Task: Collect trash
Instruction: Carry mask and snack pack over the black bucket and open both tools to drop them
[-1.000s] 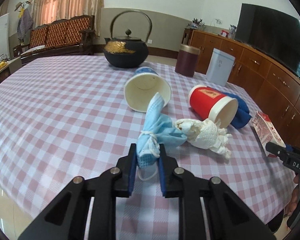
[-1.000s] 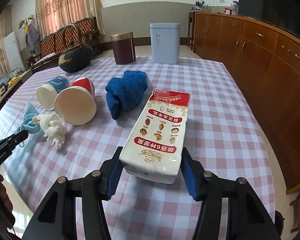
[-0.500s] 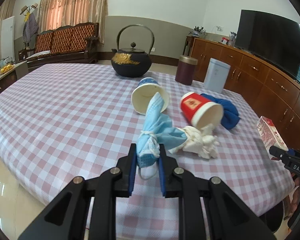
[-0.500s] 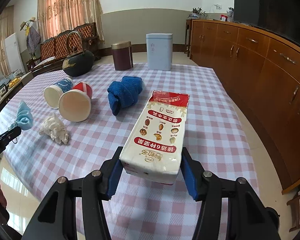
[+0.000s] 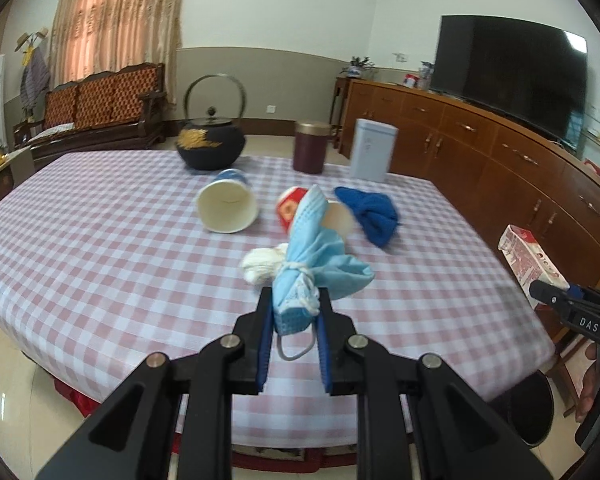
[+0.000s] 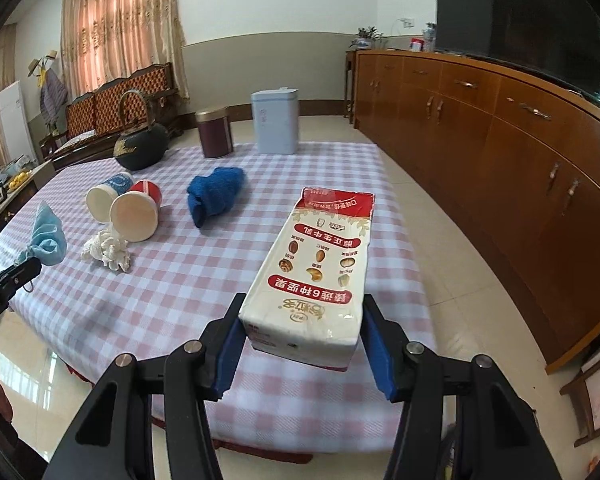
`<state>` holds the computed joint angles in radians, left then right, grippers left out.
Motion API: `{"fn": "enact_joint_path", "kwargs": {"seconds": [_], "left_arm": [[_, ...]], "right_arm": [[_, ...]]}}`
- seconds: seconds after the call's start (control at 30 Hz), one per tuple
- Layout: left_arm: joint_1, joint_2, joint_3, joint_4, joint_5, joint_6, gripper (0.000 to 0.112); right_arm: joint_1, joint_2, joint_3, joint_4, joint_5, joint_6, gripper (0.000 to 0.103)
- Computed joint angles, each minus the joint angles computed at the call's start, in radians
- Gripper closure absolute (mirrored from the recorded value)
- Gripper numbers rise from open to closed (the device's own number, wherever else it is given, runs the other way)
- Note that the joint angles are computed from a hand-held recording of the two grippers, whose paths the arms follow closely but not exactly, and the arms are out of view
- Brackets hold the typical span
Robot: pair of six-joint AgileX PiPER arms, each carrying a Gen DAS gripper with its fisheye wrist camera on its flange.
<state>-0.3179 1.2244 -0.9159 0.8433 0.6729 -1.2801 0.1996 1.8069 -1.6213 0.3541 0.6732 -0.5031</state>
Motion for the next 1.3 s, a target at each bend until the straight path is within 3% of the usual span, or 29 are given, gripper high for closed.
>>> {"fn": "enact_joint_path", "kwargs": {"seconds": [0.4, 0.77, 1.0, 1.3], "left_arm": [[-0.295, 0.103, -0.131, 0.088, 0.121, -0.133, 0.092], [-0.448, 0.301, -0.309, 0.054, 0.084, -0.100, 0.092], [-0.512, 0.480, -0.490, -0.042, 0.023, 0.026, 0.092], [-0.552, 0.690, -0.743, -0.239, 0.004, 0.263, 0.092]], "right_arm": [[-0.206, -0.149, 0.154, 0.117, 0.011, -0.155, 0.048], [-0.448, -0.186, 0.230, 0.212, 0.059, -0.350, 0.051], [-0.633, -0.133, 0.182, 0.236, 0.131, -0.414, 0.051], [-0.777, -0.084, 0.198, 0.258, 0.138, -0.496, 0.051]]}}
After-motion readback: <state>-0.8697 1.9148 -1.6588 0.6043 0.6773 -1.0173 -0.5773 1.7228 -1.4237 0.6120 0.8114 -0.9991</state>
